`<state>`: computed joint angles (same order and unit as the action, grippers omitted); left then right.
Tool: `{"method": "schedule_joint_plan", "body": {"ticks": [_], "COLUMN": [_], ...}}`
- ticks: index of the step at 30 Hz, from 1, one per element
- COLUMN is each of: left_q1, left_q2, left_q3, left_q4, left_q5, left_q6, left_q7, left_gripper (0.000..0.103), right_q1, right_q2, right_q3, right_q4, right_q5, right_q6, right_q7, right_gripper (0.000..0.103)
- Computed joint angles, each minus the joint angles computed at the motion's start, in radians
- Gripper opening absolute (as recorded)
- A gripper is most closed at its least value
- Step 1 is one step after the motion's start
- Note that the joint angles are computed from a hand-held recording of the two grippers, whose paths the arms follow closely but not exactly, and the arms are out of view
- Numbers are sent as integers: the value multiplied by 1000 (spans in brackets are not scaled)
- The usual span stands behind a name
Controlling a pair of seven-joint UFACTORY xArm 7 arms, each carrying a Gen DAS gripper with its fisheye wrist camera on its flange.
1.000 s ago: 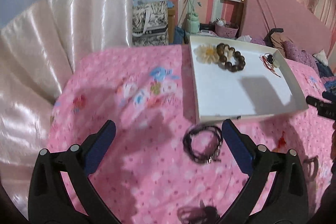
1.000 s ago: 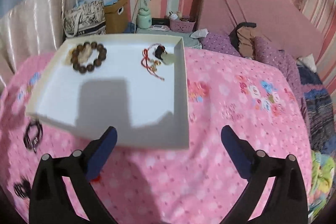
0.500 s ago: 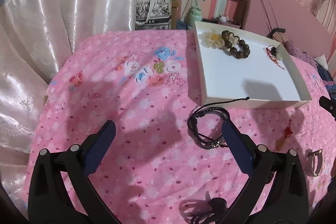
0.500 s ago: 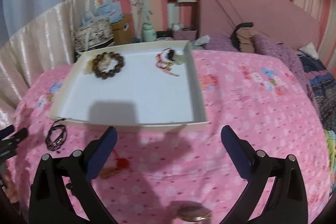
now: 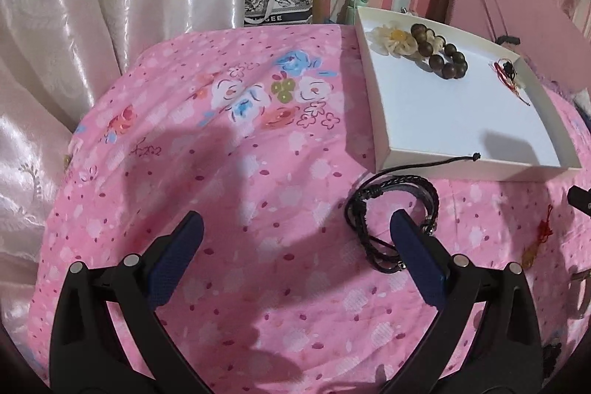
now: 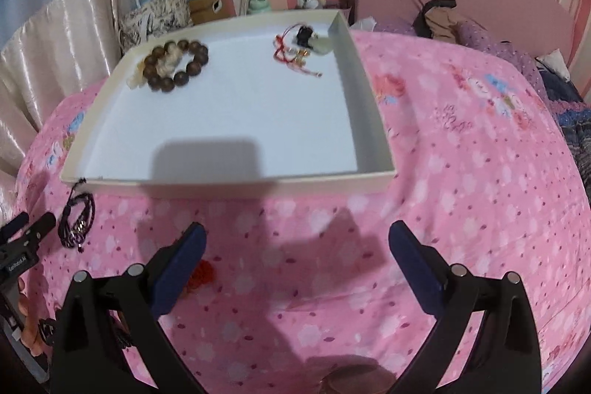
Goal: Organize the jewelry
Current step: 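Withdraw both open grippers from the tray toward the black leather bracelet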
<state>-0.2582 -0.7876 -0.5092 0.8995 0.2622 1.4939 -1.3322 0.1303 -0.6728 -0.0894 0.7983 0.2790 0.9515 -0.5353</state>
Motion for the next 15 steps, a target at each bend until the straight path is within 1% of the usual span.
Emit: {"method": "schedule_joint_plan", "body": {"ticks": [3,7,9,11,12,15], "left_q1": [1,2,-4,-8,-10,-20], "left_q2": [15,39,41,45,46,43], "left_q3": [7,14,17,19,23,36], "left_q4": [-1,6,2,1,0,-14], "left_q5": [3,14,13,12,8,-10], "left_q6": [-18,-30,-39,-43,-47,-69], "left_q7": [7,16,17,19,20,18], "left_gripper": [100,100,99,95,93,84], "right_q1": [8,26,33,44,49,54], "right_q2": [-32,-65,-72,-74,-72,-70], "right_q3": [20,28,31,34,36,47], "right_q4": [-26,-48,-55,-60,-63,-74], "right_q5": [-18,-28,-31,-34,-34,-38], "right_q6": [-9,-5,2,20,30,38], "right_q7": [-16,-29,-32,-38,-41,-39], "right_gripper": [99,98,94,84,82,77]}}
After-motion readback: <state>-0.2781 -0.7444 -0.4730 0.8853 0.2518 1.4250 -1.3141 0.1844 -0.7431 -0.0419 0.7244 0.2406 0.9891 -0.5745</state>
